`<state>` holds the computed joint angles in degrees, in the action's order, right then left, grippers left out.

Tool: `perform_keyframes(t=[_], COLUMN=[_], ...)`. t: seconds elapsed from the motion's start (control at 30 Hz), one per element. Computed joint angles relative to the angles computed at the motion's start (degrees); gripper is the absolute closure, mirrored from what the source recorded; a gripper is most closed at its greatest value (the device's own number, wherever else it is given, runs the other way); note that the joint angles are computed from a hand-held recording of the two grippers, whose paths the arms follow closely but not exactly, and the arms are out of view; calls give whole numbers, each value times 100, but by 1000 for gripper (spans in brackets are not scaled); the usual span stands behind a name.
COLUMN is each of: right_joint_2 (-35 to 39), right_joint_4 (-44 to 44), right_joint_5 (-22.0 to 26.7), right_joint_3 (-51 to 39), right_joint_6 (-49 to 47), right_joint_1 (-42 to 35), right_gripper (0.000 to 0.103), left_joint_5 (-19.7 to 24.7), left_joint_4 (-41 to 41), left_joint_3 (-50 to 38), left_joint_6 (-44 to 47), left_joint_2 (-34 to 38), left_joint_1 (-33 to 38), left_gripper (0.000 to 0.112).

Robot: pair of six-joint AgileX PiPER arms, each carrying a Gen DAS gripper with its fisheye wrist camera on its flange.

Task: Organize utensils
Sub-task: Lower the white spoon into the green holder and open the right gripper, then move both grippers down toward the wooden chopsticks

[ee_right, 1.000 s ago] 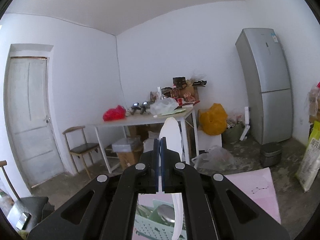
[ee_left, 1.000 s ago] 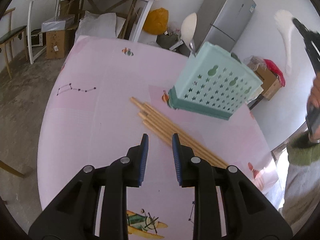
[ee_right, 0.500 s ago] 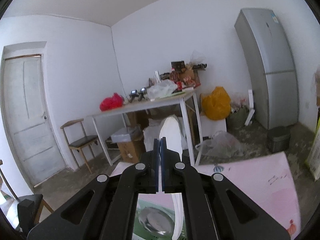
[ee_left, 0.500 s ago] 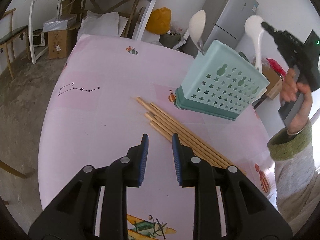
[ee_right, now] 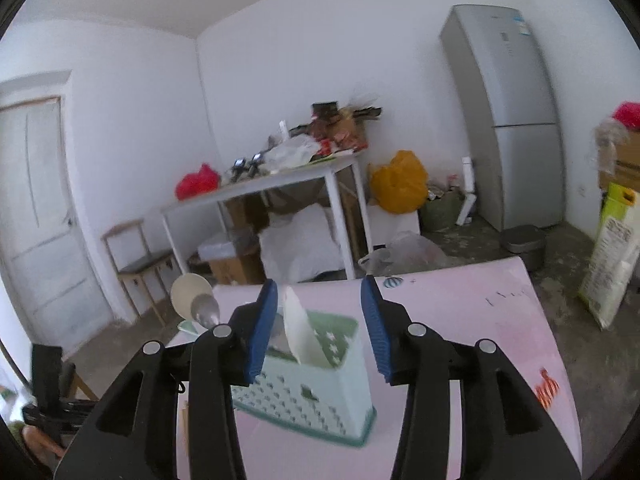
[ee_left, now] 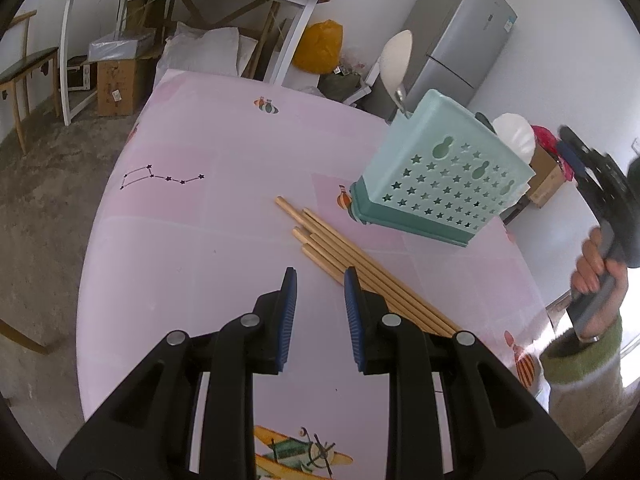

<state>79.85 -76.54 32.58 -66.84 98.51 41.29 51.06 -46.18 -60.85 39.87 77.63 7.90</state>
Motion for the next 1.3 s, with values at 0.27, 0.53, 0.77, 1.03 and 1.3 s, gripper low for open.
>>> perform_keyframes(t=[0.27, 0.53, 0.77, 1.03, 1.3], right_joint_2=[-563, 583, 1491, 1758, 1660], right_joint_4=[1298, 4284, 6573, 6478, 6113], right_joint_5=[155, -662, -1149, -1073, -645], right_joint_3=[643, 367, -33, -293, -359], right_joint_6=[-47, -2201, -3920, -3611, -3103], right_joint_1=[782, 1334, 1402, 1303, 1133], right_gripper=[55, 55, 63, 78, 82], left_joint_5=[-99, -400, -244, -509, -123], left_joint_4=[226, 1396, 2124, 2726, 3093], left_joint_3=[-43, -1528, -2495, -2375, -2212], left_joint_6=[-203, -879, -650, -533, -514], left_joint_2=[-223, 876, 1948, 2254, 1970], left_joint_1=[-40, -896, -1834, -2271, -2142], left_gripper=[90, 91, 102, 109, 112])
